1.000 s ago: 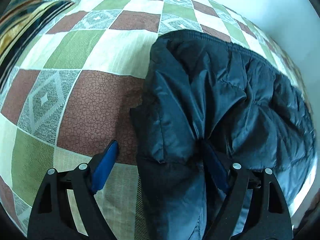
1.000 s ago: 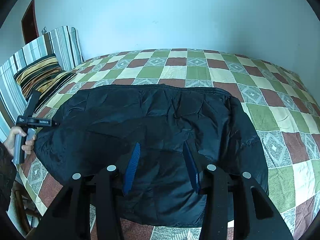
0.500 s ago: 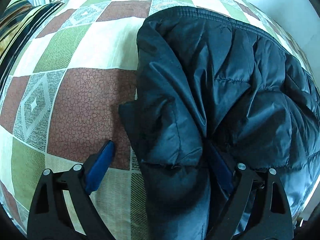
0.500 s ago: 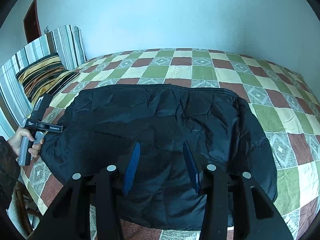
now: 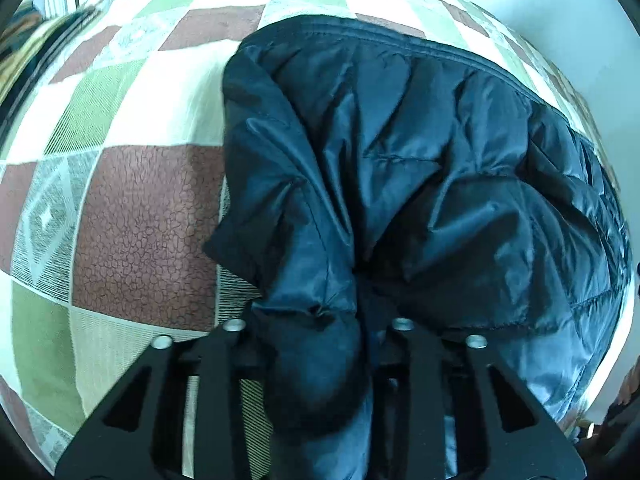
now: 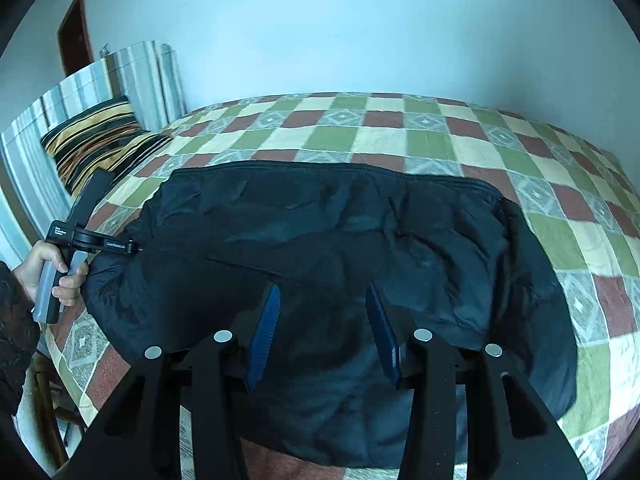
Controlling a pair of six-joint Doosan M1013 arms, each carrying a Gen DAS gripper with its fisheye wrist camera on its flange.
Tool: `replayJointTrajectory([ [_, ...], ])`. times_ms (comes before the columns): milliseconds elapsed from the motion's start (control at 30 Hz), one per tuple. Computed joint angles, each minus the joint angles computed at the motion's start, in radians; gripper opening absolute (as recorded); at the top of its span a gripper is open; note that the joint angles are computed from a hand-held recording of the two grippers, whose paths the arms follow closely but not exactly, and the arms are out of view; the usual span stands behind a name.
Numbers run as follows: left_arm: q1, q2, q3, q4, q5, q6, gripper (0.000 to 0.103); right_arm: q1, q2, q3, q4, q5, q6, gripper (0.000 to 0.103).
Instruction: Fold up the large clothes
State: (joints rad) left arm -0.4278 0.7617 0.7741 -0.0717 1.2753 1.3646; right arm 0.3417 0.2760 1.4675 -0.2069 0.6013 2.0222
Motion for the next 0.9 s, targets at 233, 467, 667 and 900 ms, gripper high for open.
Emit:
replayJointTrajectory([
  [233, -0.015, -0.025, 0.019, 0.048, -0.035, -0.015, 0.017, 0.005, 0.058, -0.074, 0.085, 0.017, -0.075, 0.045],
  [467, -0.017, -0.038, 0.031, 0.060, -0.050, -0.025, 0.016, 0.017, 0.108, -0.118, 0.083, 0.066, -0.085, 0.045],
  [667, -0.016, -0.067, 0.060, 0.066, -0.074, -0.030, 0.015, 0.017, 0.149, -0.146, 0.097, 0.107, -0.076, 0.045],
  [900, -0.020, -0.118, 0.100, 0.054, -0.136, -0.054, 0.014, 0.025, 0.207, -0.199, 0.072, 0.179, -0.058, 0.047],
])
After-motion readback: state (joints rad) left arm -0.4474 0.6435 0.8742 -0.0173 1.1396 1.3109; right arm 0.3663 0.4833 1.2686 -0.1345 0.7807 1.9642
